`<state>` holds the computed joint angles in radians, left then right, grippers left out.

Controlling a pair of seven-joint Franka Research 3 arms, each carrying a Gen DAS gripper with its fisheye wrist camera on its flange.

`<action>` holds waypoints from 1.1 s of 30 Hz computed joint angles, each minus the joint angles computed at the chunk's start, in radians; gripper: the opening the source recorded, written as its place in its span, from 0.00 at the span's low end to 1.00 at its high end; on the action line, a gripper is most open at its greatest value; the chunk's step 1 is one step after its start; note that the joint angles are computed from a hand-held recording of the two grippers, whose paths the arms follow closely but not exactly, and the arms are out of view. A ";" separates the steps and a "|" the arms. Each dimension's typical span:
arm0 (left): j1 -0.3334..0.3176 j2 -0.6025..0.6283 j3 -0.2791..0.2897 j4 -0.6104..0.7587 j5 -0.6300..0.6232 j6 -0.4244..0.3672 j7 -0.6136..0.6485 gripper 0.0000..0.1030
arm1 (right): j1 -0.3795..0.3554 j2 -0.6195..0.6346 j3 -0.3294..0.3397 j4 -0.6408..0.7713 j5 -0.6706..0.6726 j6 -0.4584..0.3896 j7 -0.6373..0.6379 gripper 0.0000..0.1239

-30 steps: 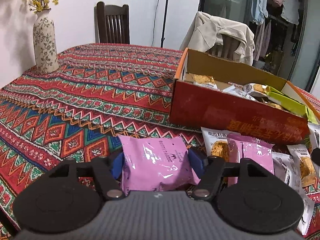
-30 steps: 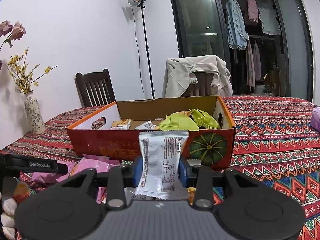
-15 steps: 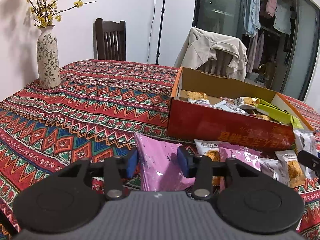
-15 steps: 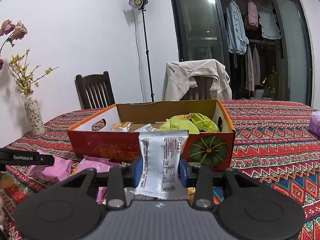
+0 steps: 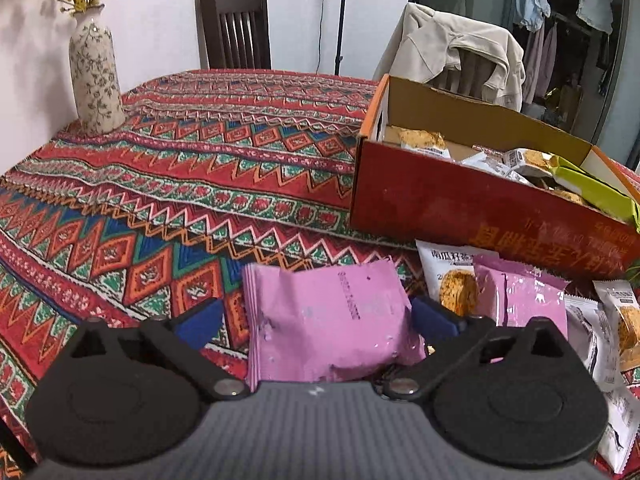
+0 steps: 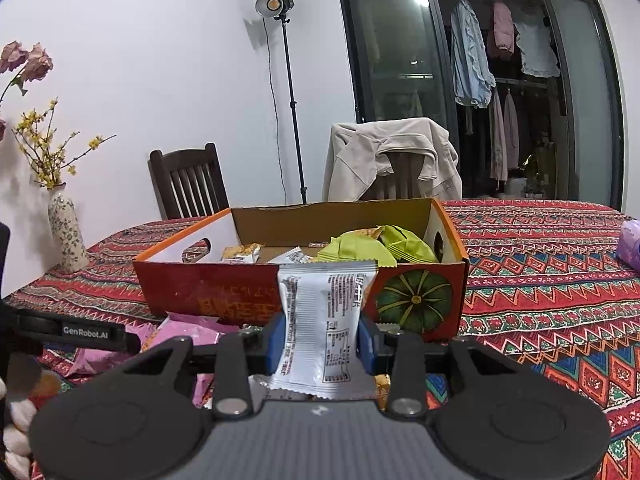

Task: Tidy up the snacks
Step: 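Carry the white packet and pink packet over the box with both tools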

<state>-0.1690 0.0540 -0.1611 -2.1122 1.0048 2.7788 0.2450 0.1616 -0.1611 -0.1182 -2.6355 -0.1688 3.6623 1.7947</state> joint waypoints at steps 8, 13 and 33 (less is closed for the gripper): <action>0.008 -0.016 0.005 -0.024 0.029 0.068 -0.002 0.76 | -0.002 -0.001 0.000 -0.003 -0.003 0.008 0.004 0.30; 0.021 -0.041 0.006 -0.043 0.101 0.098 -0.092 0.63 | -0.003 0.000 0.000 -0.003 -0.003 0.010 0.004 0.30; 0.099 -0.175 -0.045 -0.093 0.405 0.211 -0.352 0.63 | 0.012 -0.067 0.004 -0.065 0.001 0.069 -0.058 0.30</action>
